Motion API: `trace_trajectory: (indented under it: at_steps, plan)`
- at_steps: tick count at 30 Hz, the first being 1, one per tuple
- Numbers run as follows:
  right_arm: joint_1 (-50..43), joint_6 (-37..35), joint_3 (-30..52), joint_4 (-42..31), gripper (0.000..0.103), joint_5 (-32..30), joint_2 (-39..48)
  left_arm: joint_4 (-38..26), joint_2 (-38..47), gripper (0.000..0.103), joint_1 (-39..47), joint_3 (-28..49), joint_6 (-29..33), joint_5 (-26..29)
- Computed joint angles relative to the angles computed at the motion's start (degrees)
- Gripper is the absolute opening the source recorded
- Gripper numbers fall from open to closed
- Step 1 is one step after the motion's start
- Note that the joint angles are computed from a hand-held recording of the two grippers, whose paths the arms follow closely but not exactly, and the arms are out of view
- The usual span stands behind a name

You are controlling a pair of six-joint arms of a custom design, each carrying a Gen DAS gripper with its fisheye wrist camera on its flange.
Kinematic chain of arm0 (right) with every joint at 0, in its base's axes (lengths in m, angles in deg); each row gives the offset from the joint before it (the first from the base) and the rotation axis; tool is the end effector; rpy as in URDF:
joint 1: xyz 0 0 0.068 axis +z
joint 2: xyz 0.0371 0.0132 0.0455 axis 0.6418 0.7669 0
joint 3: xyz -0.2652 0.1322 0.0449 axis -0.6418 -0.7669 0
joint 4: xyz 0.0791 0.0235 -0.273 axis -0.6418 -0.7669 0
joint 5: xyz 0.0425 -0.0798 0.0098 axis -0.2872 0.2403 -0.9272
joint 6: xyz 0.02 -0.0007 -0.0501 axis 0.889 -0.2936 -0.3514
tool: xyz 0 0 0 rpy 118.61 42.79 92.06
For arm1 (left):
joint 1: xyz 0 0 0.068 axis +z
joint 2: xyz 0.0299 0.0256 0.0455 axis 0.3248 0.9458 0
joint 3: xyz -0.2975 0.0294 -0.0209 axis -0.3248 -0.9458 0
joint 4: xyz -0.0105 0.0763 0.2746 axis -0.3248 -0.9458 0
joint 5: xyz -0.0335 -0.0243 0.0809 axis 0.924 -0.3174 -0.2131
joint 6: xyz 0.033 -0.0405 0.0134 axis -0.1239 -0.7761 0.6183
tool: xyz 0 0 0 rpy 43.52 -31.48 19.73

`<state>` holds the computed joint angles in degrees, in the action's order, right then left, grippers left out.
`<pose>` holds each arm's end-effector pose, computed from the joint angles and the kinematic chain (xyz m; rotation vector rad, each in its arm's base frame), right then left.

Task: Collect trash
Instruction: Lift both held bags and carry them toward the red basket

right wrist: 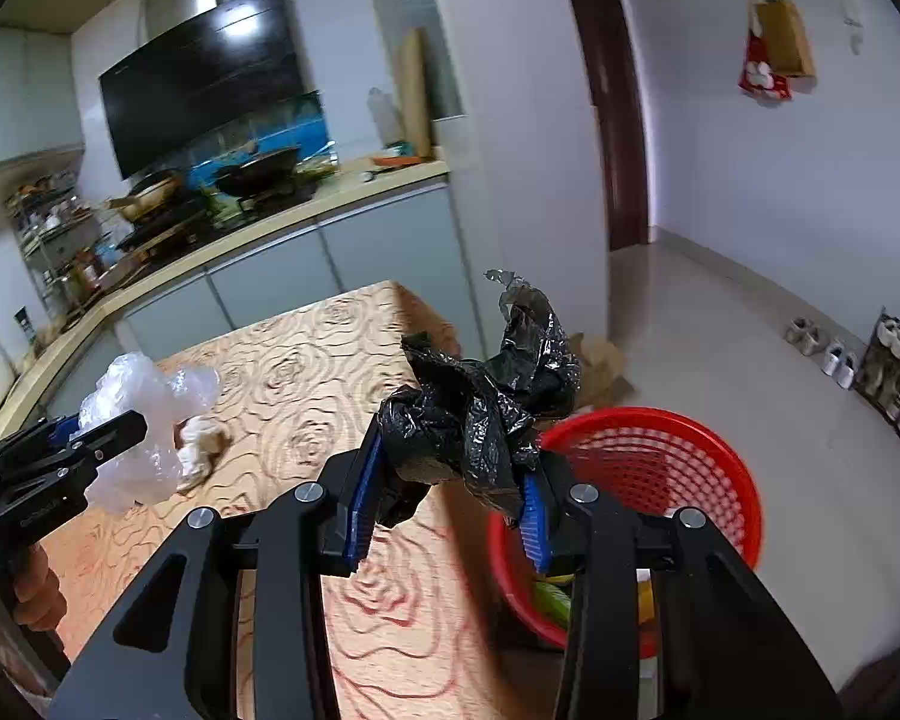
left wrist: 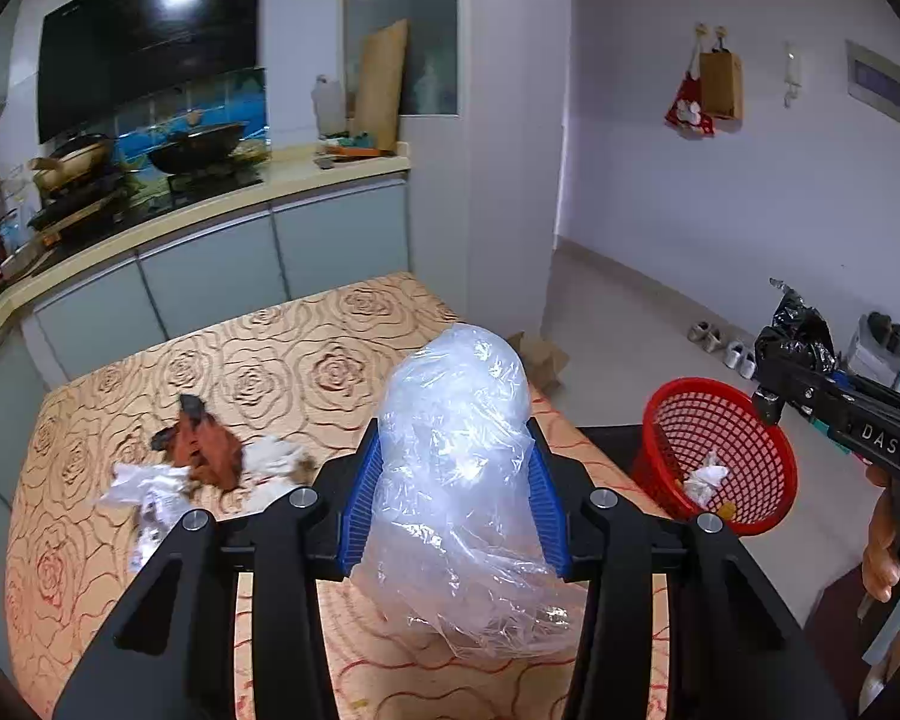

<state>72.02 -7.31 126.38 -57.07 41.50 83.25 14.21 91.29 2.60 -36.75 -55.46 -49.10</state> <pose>0.2927 0.1683 0.1740 0.1333 2.1520 0.2015 0.3181 -0.0944 0.1983 0.3660 2.1760 -0.1720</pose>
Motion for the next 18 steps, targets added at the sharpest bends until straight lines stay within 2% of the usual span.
trace_trajectory:
  at_steps: [9,18]
  plan:
    - [-5.2,0.0,-4.5,-0.2,0.038,0.5,-2.9,-0.3,7.6,0.043,-7.4,6.5,-1.2,0.5]
    - [-11.3,-1.0,-6.6,-0.3,0.038,-2.2,-0.9,-3.6,19.4,0.043,-15.6,17.6,-1.0,0.0]
